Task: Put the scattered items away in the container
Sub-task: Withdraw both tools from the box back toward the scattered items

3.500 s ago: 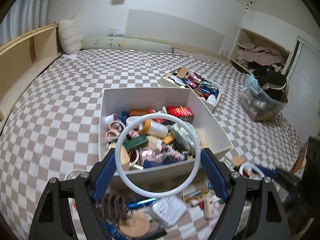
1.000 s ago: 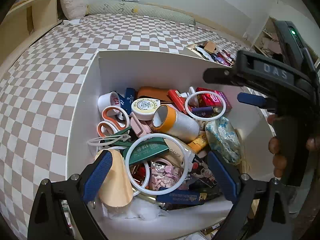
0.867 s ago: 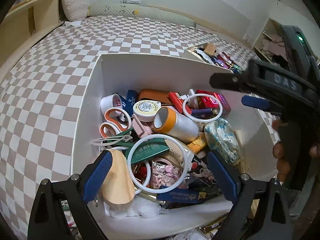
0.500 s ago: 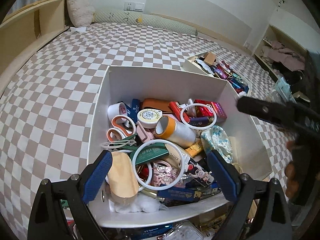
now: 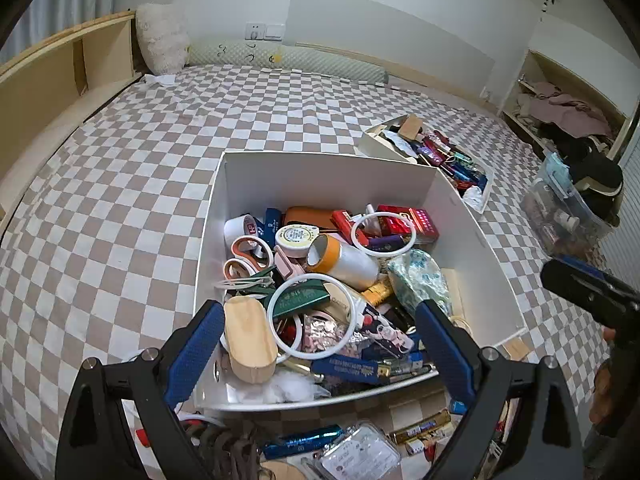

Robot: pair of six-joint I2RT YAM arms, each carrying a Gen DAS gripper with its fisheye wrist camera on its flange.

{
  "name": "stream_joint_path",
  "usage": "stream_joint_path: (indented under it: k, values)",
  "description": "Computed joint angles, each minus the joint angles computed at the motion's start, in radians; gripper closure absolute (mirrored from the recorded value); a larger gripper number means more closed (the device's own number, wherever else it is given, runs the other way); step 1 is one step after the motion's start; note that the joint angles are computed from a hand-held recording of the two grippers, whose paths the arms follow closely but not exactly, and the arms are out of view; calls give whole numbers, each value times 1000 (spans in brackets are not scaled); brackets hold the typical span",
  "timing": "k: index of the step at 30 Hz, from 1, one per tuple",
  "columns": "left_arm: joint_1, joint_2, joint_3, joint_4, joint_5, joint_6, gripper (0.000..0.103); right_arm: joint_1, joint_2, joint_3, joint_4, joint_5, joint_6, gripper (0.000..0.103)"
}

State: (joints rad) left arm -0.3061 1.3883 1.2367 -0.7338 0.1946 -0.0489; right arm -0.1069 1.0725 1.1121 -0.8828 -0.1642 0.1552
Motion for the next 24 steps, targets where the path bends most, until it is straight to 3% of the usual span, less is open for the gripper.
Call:
stream_joint_path:
  k: [13, 24]
  values:
    - [54, -143, -75, -44, 20, 55, 6, 88, -287, -163, -20, 128, 28, 0]
    - [142, -281, -174, -72, 52, 129, 6, 208, -459, -280, -51, 256, 143, 0]
